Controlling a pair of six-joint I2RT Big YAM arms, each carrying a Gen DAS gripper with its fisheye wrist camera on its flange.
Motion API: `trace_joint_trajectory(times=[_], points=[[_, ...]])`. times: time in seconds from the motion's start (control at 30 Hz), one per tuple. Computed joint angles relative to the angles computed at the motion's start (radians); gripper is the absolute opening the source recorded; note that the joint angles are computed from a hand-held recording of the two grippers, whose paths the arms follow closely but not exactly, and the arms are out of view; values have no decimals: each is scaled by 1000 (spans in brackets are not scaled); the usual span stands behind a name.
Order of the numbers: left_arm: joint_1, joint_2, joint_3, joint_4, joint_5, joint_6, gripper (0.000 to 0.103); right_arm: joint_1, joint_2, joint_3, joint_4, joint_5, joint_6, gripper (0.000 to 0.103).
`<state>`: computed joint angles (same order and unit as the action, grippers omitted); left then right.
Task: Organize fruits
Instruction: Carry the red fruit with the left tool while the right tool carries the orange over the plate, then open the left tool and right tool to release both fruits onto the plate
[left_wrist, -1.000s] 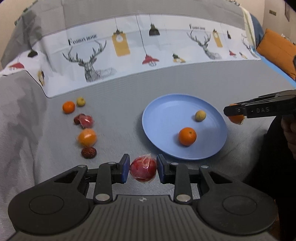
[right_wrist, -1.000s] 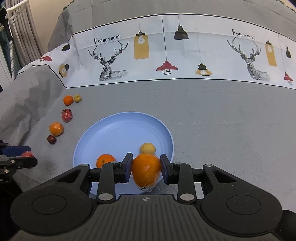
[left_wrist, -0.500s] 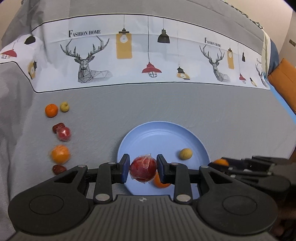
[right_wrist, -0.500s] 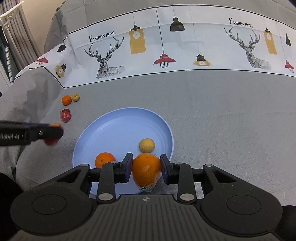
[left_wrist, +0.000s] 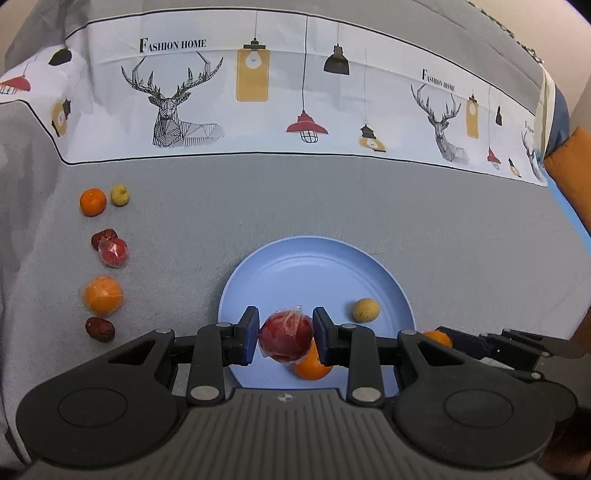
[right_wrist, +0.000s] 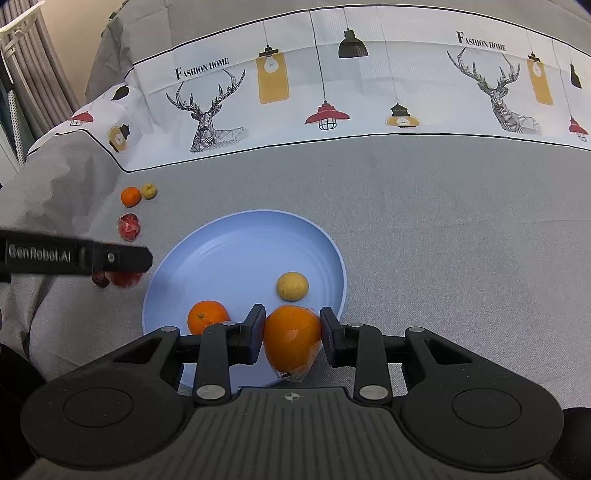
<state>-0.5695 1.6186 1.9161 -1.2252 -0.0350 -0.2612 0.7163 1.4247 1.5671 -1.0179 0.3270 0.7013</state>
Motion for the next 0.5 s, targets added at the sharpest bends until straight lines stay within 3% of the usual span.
trace_joint_trajectory(times=[0.5], points=[[-11,29,37,-25,-18,20,35,3,3,1,3,3,-8,34]])
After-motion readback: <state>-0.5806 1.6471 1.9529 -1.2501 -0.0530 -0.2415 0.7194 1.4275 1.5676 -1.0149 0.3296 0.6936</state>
